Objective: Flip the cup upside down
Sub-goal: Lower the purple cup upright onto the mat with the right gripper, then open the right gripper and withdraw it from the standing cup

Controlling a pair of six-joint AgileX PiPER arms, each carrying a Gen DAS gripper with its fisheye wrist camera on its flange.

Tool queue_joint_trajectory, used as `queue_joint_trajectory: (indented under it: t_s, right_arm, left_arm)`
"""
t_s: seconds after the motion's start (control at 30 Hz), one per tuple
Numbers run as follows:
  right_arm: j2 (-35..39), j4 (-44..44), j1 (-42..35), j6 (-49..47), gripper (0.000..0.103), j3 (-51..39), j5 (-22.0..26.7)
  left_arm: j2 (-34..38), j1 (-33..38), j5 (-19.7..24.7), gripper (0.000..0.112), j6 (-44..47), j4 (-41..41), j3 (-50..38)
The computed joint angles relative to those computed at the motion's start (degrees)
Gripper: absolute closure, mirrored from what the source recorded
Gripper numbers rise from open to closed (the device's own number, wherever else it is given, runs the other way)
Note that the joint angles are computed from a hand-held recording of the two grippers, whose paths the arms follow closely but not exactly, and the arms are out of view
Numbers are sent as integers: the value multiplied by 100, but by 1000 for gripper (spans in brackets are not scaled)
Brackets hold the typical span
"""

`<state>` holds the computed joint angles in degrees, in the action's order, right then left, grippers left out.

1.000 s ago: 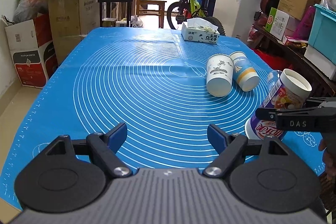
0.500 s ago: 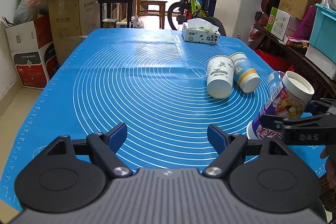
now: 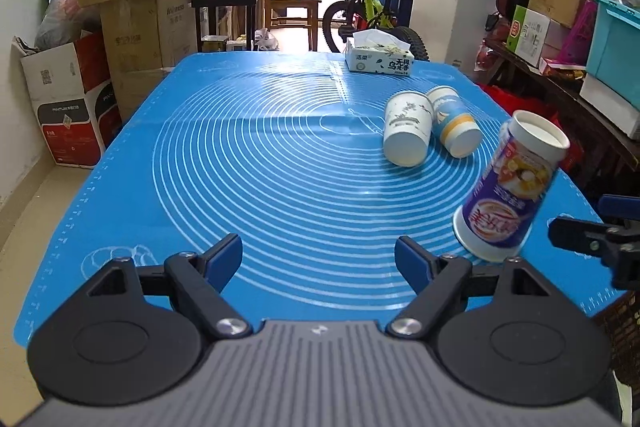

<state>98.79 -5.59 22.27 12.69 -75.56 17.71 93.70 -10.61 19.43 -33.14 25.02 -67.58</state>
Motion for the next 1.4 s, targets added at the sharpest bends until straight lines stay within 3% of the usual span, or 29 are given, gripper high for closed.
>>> queue_joint_trajectory:
  t_s: [0.53, 0.87, 1.4]
  right_arm:
    - [-1266, -1102, 418, 1309, 0, 1171, -47]
    - [-1574, -1701, 674, 1831, 0, 1387, 85]
    - [-1623, -1703, 675, 1817, 0, 1379, 127]
  left_arm:
    - [-936, -599, 181, 29, -1362, 1319, 848]
    - [-1154, -766, 216, 29, -1810, 1751, 1045]
    - [-1217, -821, 213, 29, -1908, 1854, 1128]
